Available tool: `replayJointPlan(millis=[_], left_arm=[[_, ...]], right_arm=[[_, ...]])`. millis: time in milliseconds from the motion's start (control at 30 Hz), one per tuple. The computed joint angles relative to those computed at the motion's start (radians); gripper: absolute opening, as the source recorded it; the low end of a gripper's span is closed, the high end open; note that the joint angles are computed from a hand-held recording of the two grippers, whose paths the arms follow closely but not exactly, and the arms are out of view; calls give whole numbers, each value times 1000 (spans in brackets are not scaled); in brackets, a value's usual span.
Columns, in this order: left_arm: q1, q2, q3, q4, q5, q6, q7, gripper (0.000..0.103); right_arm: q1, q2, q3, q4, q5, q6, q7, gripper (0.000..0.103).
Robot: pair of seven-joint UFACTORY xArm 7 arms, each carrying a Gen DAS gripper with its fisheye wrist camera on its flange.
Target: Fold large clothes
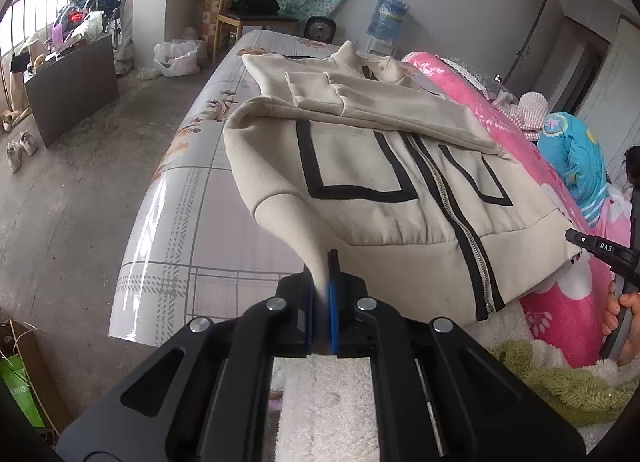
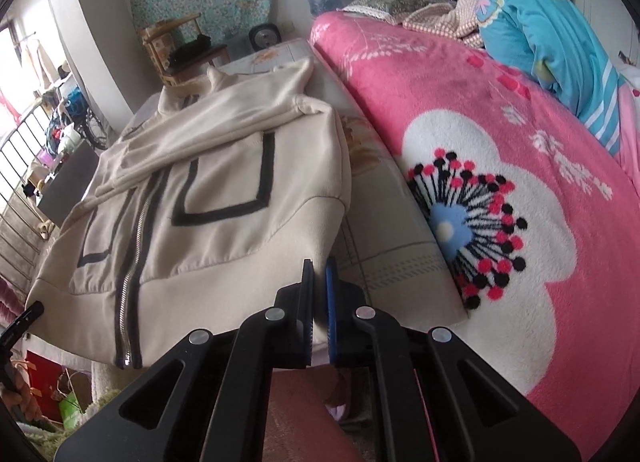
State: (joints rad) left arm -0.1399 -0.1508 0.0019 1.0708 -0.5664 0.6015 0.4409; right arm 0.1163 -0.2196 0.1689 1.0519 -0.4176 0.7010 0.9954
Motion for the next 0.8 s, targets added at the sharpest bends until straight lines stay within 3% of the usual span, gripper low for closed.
replayJointPlan(millis=[400,800], left_arm=[[15,94,-7,126,-132,10,34,5],[72,253,-54,328,-167,4,1,5]], right_arm=[[8,64,-23,87,4,-41,-55,6],[13,213,-74,273,49,-94,-162,6]])
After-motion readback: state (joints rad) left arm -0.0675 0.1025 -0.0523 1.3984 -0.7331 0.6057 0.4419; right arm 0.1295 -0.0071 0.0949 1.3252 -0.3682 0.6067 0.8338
